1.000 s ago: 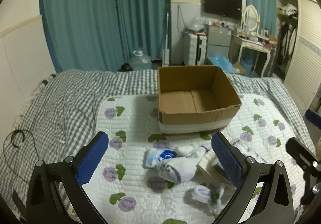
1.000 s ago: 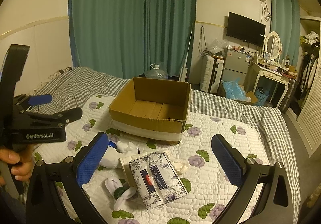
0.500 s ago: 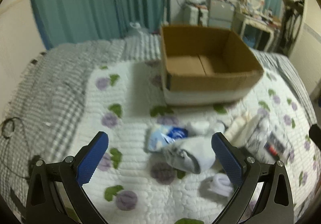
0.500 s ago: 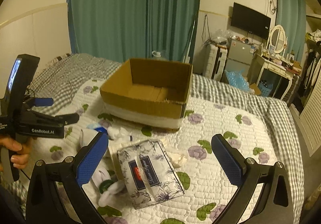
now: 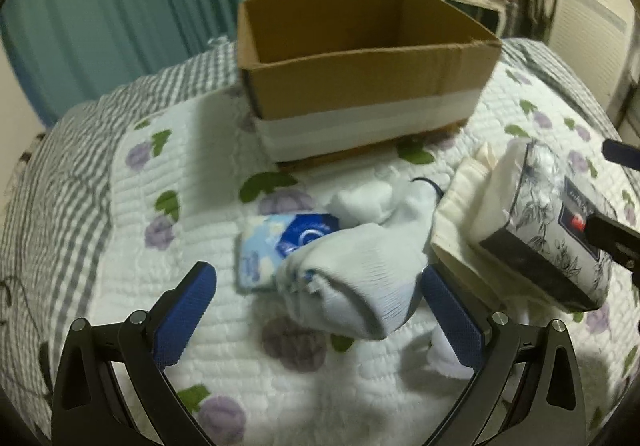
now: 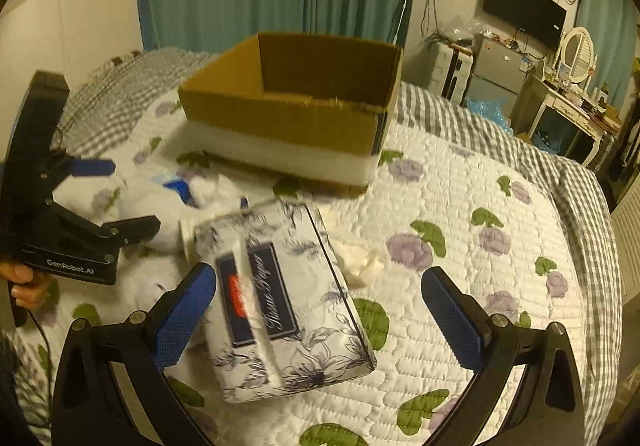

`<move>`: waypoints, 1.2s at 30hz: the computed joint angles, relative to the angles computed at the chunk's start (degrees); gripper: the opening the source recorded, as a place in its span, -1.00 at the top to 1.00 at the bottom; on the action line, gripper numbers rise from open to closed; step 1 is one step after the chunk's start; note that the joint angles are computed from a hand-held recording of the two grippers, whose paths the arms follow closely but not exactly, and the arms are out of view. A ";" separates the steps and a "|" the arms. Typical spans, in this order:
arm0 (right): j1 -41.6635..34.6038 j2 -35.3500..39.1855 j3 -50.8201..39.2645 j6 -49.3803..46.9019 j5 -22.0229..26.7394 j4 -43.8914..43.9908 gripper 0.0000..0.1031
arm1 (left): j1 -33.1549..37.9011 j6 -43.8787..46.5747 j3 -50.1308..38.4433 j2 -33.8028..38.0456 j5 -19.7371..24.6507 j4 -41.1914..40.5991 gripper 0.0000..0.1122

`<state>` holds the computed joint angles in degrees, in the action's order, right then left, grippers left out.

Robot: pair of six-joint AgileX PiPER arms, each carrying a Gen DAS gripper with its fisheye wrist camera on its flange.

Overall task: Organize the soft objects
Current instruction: 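Grasp the white sock bundle with left tool while right tool grasps floral tissue box, then carry the sock bundle and tissue box with both tools over the cardboard box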

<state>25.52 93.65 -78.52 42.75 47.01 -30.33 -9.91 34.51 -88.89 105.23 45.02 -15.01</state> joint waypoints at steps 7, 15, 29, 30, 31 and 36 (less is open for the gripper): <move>-1.86 0.98 3.05 -3.10 -3.98 3.04 -0.99 | -0.70 3.05 0.89 2.08 -4.28 -1.91 -0.66; -0.61 1.03 3.33 -6.86 -4.87 5.38 -0.73 | -0.51 8.10 4.85 1.23 -3.97 -5.61 -0.06; 1.40 -2.91 4.21 -4.78 -2.69 6.05 0.30 | 3.26 8.02 6.41 -3.48 0.05 -9.14 0.17; 1.82 -3.13 4.18 -4.03 -2.27 5.32 0.31 | 3.73 8.56 6.59 -4.08 0.34 -9.55 0.17; 2.16 -3.36 4.09 -3.60 -1.99 4.91 0.32 | 4.01 9.02 6.84 -4.61 0.38 -9.90 0.17; 4.35 -4.35 3.10 0.65 -0.26 0.20 0.32 | 5.22 10.28 6.99 -6.77 0.63 -10.54 0.17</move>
